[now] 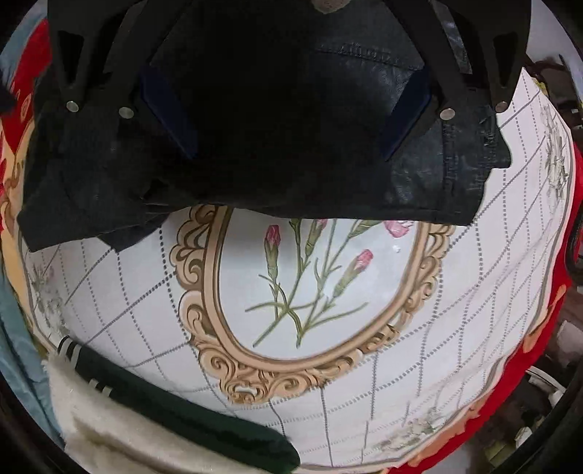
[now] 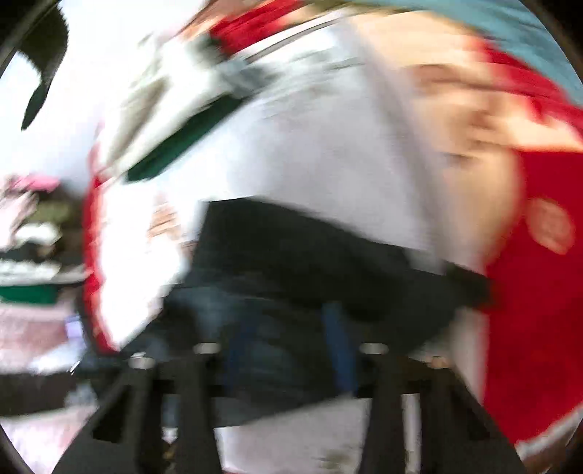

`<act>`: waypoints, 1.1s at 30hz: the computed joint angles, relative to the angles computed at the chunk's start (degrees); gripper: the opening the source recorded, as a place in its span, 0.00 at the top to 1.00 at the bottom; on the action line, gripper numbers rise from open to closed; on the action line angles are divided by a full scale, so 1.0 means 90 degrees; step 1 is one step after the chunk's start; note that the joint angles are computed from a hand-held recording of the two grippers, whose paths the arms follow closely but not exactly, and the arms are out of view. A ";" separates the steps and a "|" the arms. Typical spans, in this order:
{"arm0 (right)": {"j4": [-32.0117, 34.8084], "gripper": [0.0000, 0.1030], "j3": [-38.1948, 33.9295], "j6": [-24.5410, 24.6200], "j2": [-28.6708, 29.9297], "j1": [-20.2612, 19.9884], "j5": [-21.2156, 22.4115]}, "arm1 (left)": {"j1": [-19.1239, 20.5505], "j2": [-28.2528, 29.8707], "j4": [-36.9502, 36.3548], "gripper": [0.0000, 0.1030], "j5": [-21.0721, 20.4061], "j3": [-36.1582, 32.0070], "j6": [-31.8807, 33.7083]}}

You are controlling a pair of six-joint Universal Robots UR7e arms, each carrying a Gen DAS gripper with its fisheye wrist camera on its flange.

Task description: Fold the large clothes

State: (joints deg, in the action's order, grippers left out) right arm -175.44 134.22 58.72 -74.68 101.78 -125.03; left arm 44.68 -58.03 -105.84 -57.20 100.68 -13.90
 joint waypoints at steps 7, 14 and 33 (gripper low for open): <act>0.1767 0.80 -0.2032 -0.1526 0.1480 -0.1056 0.0533 | 0.0139 -0.0137 -0.0025 0.00 -0.0022 0.0109 -0.0157; 0.2914 0.84 -0.2550 -0.1317 0.1582 -0.1233 0.0506 | 0.0319 -0.0264 -0.0121 0.00 0.0001 0.0130 -0.0147; 0.4647 0.67 -0.4220 -0.1021 0.3082 -0.0365 -0.0138 | 0.0331 -0.0483 -0.0482 0.00 0.0903 0.0102 0.0532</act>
